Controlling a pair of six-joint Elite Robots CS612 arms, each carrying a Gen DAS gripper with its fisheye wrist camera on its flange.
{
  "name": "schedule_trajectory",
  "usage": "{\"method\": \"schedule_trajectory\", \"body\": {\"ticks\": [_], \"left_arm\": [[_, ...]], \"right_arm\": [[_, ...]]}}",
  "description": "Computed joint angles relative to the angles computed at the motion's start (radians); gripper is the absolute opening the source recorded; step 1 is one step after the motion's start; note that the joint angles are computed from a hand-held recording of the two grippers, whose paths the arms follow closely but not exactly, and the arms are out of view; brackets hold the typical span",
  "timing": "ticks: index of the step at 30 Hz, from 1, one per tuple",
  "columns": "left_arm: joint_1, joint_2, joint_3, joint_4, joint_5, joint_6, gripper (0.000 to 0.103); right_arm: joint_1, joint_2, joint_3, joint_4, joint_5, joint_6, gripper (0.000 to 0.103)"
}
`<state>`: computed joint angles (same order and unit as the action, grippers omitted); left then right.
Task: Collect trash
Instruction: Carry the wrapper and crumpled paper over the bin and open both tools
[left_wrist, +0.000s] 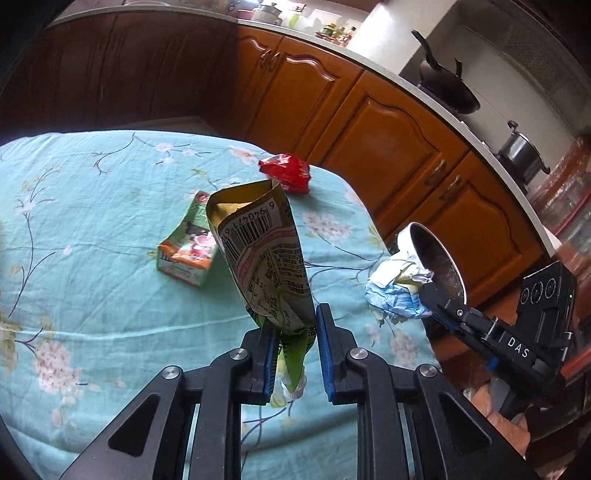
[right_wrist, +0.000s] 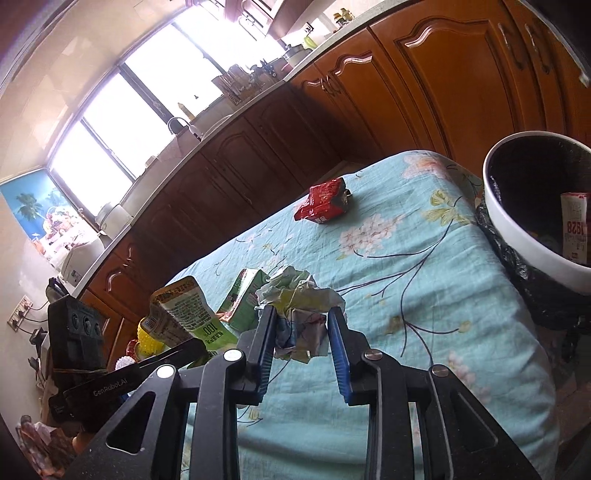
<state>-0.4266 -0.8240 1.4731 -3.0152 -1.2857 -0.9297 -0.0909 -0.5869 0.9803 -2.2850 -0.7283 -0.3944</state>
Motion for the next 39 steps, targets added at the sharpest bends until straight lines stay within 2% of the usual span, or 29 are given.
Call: {"method": "schedule_trajectory", "body": {"ticks": [6,13,26,39], "left_arm": [[-0.018,0.021,-0.051,0.014,0.002,0.091,0.017],[-0.018,0.058,-0.117,0.028,-0.040,0.150,0.017],[-0.015,0.125,-0.245,0.090,-0.097,0.232,0.017],[-0.017,0.195,-0.391,0.158,-0.113,0.301,0.018]], "right_arm": [[-0.022,-0.021,0.040,-0.080,-0.020,0.027,0.029],[-0.046,-0.029,0.061,-0.142,-0.047,0.066,0.029],[-0.093,-0.019,0.048,-0.221,-0.064,0.160,0.029],[-0.116,-0.003,0.025,-0.282,-0.100,0.226,0.029]]}}
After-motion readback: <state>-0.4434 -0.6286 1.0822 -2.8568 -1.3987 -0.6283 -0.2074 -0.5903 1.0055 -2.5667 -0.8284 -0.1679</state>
